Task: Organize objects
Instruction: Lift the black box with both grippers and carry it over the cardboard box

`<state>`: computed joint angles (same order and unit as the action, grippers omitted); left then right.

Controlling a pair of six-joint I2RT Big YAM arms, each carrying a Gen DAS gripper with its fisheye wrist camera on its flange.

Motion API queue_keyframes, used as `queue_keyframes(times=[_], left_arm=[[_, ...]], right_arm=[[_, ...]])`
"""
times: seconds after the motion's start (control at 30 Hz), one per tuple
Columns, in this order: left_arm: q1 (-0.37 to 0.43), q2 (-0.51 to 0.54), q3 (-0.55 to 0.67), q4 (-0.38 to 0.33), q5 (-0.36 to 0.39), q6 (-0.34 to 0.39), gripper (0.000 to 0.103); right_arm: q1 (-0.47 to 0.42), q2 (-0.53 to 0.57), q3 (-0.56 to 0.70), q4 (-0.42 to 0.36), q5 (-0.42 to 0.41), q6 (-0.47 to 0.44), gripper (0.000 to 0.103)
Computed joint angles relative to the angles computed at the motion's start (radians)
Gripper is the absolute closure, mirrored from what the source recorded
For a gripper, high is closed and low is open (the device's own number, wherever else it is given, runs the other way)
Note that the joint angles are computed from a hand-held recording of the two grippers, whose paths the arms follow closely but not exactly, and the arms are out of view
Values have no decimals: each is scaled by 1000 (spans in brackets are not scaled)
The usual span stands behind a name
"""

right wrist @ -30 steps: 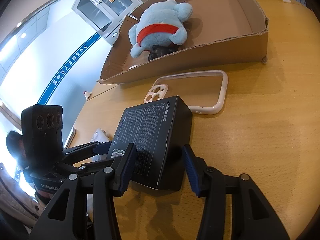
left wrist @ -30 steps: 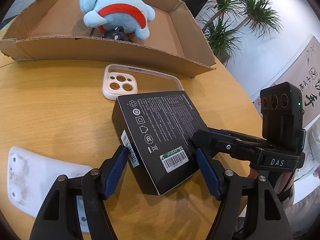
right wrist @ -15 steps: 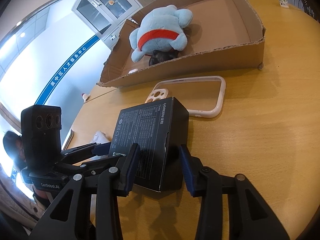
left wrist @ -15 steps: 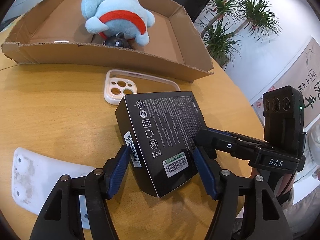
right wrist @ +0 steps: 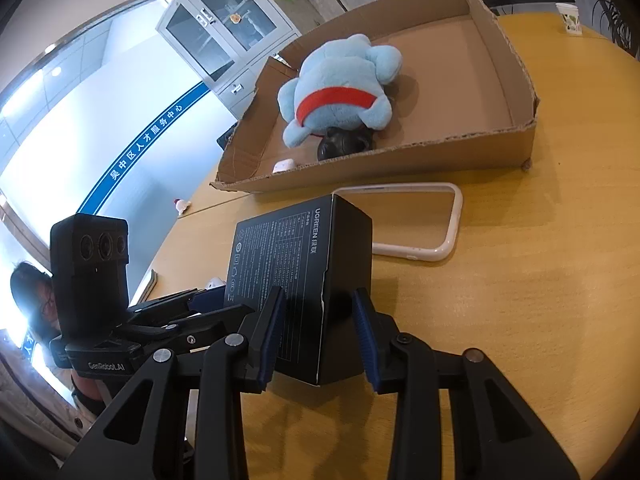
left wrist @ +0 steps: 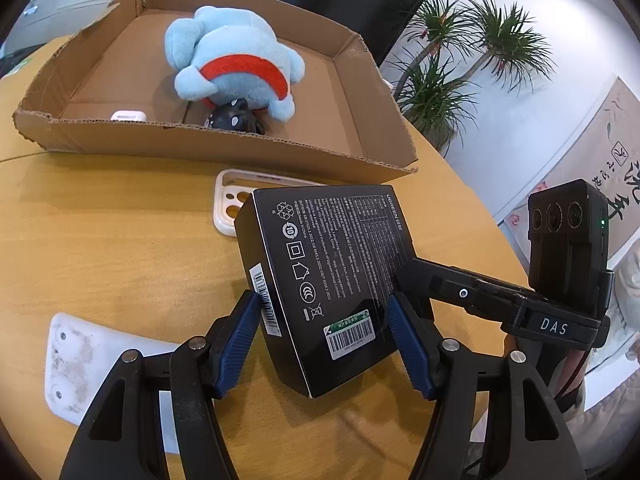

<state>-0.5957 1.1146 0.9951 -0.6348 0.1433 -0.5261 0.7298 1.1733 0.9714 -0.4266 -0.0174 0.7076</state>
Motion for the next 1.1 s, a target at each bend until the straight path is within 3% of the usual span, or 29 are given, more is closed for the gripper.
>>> queue_keyframes(times=[0.57,1.1], left_arm=[[-4,-16,25,-12,-29,16,38],[17,-15,36,4,-8,38,38]], right_arm=[[1,-1,32,-16,16,-27,71],[-2,-9,45,-24,29,-42,71]])
